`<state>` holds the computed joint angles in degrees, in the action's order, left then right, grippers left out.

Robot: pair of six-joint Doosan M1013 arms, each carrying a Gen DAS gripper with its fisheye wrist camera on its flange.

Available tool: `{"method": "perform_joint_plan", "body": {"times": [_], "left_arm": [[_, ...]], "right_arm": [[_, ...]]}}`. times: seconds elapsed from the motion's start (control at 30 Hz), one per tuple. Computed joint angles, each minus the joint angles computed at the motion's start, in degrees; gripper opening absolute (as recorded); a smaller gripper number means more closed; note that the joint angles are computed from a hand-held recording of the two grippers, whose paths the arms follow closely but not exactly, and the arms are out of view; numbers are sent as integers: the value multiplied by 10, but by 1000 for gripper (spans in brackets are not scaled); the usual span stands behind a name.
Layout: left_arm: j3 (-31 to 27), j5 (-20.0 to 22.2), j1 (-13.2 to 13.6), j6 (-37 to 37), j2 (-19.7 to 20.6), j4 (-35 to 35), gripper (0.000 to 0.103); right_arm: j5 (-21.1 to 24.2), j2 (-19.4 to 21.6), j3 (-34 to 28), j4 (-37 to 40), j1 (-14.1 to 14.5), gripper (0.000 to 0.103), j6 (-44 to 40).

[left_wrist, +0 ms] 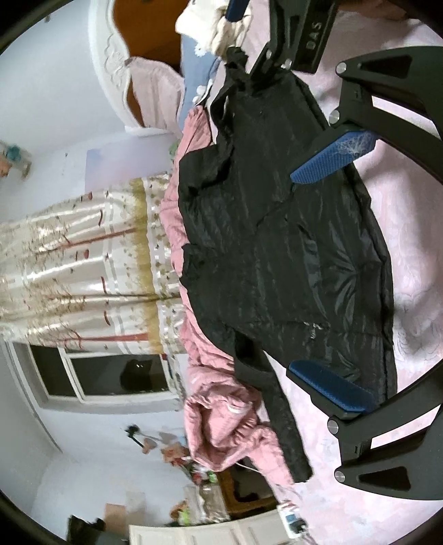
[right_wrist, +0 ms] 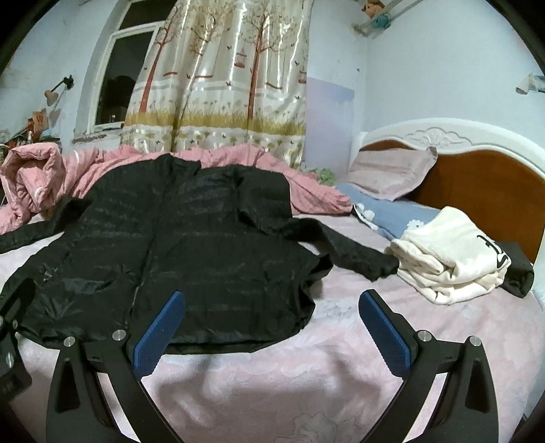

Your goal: Fold large clothes

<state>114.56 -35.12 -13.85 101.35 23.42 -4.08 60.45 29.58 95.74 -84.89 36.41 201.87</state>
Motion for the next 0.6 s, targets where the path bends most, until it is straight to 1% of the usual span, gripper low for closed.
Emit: {"method": "perform_joint_plan", "body": {"times": [0.13, 0.27, 0.43, 0.6], "left_arm": [[0, -4, -4, 23, 1, -15, 103], [1, -6, -3, 19, 0, -24, 103], [-7, 16, 0, 15, 2, -43, 103], [-6, 13, 1, 6, 2, -44, 103]], "right_arm": [[-2, 2, -6, 18, -3, 103, -7], [6, 5, -7, 13, 0, 103, -7], [6, 6, -8, 13, 0, 103, -7], [5, 9, -14, 20, 1, 103, -12]]}}
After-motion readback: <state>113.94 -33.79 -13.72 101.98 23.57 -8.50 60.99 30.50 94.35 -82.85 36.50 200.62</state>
